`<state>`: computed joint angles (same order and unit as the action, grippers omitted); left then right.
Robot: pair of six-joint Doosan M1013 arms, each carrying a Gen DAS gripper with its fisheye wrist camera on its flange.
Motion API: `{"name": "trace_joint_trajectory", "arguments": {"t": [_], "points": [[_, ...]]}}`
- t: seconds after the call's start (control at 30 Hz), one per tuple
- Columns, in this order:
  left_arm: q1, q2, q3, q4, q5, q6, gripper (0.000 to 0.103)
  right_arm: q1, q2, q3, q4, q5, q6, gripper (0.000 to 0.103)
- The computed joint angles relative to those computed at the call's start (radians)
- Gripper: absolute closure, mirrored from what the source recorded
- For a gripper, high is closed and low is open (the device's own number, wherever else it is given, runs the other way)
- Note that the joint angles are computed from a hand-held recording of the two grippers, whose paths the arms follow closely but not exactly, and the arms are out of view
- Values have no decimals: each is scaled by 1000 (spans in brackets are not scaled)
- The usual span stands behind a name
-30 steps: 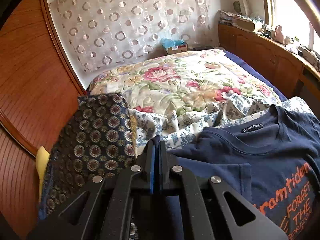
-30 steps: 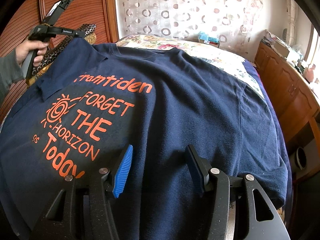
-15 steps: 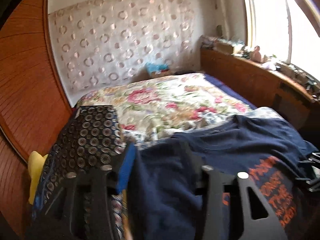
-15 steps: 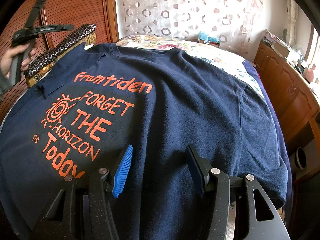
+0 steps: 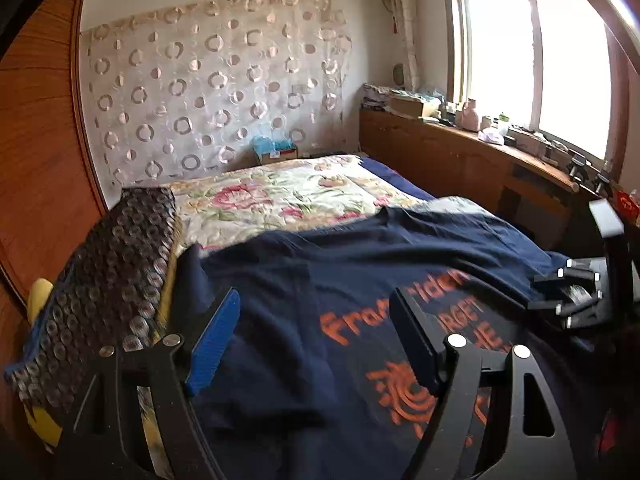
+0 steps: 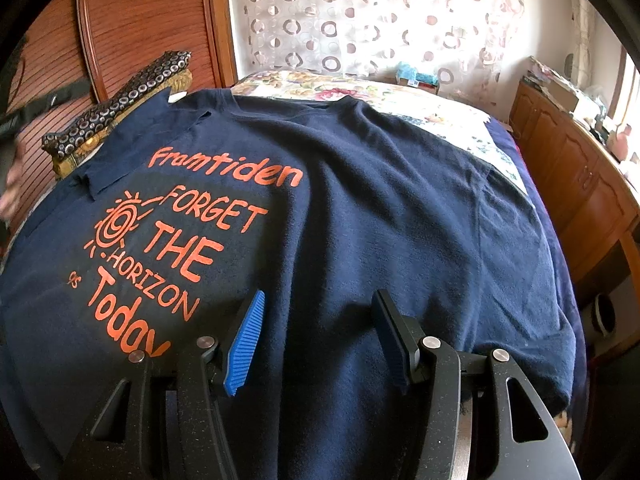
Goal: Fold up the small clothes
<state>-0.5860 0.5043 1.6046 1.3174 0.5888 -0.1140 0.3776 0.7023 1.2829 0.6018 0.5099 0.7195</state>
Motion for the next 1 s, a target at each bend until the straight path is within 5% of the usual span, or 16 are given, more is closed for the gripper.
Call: {"name": "trace_joint_trajectory", "arguments": {"t": [0.17,0.4,0.7,1.0], "points": [[-21,5,10,-28,5,4,25,-29,-32,42,102,-67,-55,46],[-44,17,21,-61,-8,-16,25,-69,-43,53,9,-136,90,46],[-62,27,15,-58,-17,-34,25,-81,-2,-4,-208,-92,354,46],[-70,27,11,-68,-16,-17,25,-93,33,-65,-222,-8,410,46]]}}
